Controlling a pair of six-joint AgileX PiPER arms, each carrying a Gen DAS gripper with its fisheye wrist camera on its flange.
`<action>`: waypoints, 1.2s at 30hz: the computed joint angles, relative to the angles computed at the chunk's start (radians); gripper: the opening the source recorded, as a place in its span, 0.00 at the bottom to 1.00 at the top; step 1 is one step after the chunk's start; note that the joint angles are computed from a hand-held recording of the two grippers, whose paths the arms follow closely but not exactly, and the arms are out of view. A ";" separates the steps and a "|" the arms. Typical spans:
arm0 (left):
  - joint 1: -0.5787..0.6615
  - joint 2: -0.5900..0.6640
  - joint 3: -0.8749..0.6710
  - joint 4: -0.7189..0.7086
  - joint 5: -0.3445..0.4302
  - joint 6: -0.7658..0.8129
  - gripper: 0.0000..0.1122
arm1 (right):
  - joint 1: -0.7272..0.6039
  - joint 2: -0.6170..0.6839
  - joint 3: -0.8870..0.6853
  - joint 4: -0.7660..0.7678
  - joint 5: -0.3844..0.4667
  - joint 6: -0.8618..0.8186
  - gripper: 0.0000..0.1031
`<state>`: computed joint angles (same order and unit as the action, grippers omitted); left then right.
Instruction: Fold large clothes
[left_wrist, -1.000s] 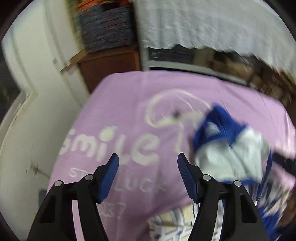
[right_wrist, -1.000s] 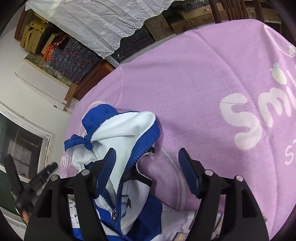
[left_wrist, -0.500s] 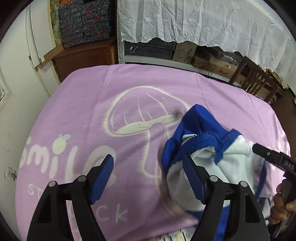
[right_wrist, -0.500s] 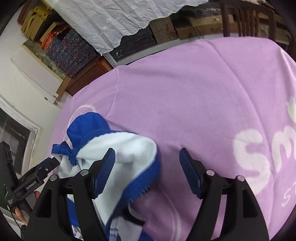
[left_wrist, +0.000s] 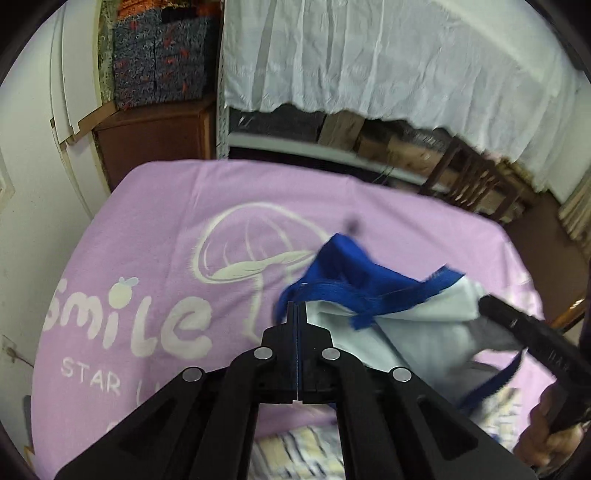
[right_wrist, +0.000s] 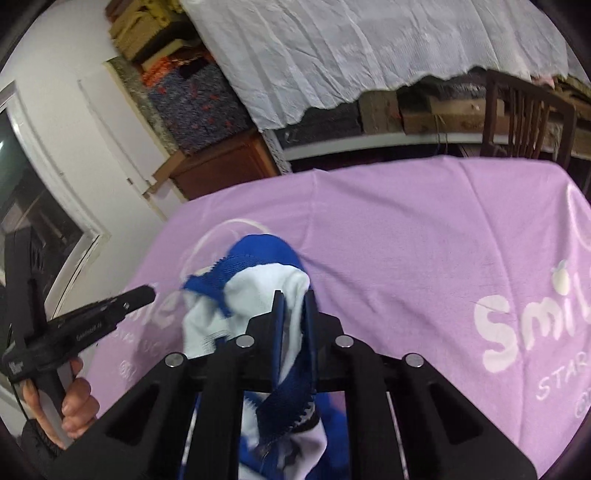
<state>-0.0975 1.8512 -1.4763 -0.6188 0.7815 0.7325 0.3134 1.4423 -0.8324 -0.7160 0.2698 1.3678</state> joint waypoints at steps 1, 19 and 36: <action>0.009 -0.033 0.027 -0.022 0.013 0.026 0.00 | 0.051 -0.039 0.004 -0.038 0.051 0.036 0.10; 0.032 0.069 -0.073 0.036 0.117 -0.132 0.60 | 0.191 -0.026 -0.022 -0.037 0.181 0.012 0.36; -0.034 0.133 -0.095 0.037 0.083 -0.063 0.04 | 0.158 0.006 0.009 -0.285 0.106 0.290 0.13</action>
